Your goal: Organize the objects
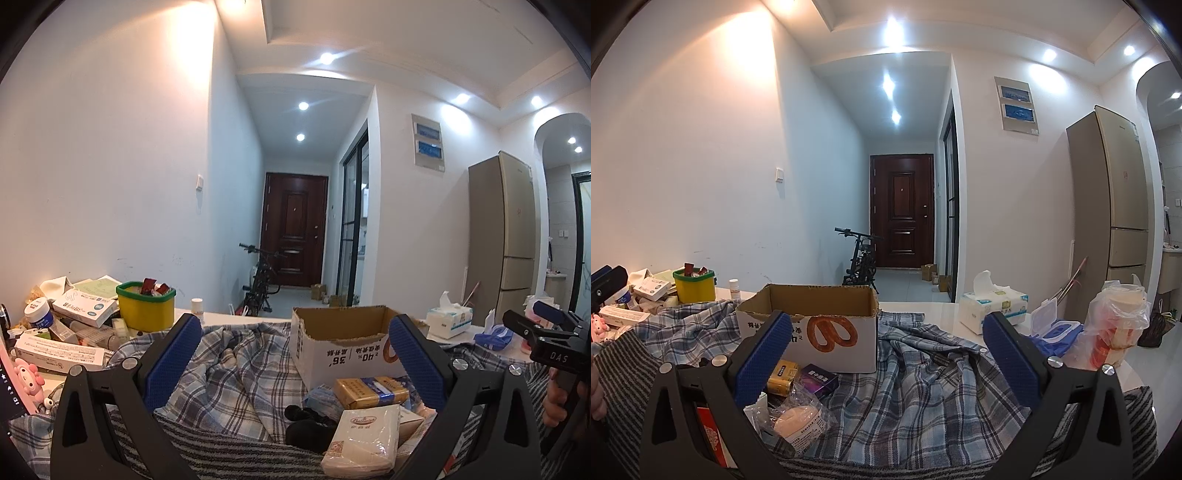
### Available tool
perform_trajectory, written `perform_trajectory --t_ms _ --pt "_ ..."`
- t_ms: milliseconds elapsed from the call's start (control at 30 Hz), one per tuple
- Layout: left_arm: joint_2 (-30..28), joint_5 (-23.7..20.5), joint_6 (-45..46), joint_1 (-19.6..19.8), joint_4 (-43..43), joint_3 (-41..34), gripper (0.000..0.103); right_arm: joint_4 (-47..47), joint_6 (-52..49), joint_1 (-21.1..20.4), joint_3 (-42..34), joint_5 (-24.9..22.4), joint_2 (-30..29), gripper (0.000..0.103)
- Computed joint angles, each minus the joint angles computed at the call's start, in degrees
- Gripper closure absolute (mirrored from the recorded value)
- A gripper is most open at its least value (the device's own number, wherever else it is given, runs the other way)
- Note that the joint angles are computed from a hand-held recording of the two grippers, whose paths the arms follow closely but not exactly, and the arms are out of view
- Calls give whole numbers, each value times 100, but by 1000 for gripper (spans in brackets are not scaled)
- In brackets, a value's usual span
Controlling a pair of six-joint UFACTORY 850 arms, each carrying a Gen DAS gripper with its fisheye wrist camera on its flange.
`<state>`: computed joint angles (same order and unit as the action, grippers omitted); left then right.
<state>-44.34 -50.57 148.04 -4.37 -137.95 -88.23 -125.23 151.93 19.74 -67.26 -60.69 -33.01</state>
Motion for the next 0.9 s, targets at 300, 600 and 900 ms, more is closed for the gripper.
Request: perform_trajectory --t_ms 300,600,900 --pt "-53 34 -356 46 153 -111 0 409 -358 36 -149 170 2 0" --pt "470 253 186 83 -16 478 0 -62 167 138 70 868 344 0" --pt "669 831 -76 124 563 720 0 -1081 911 96 -96 2107 210 4"
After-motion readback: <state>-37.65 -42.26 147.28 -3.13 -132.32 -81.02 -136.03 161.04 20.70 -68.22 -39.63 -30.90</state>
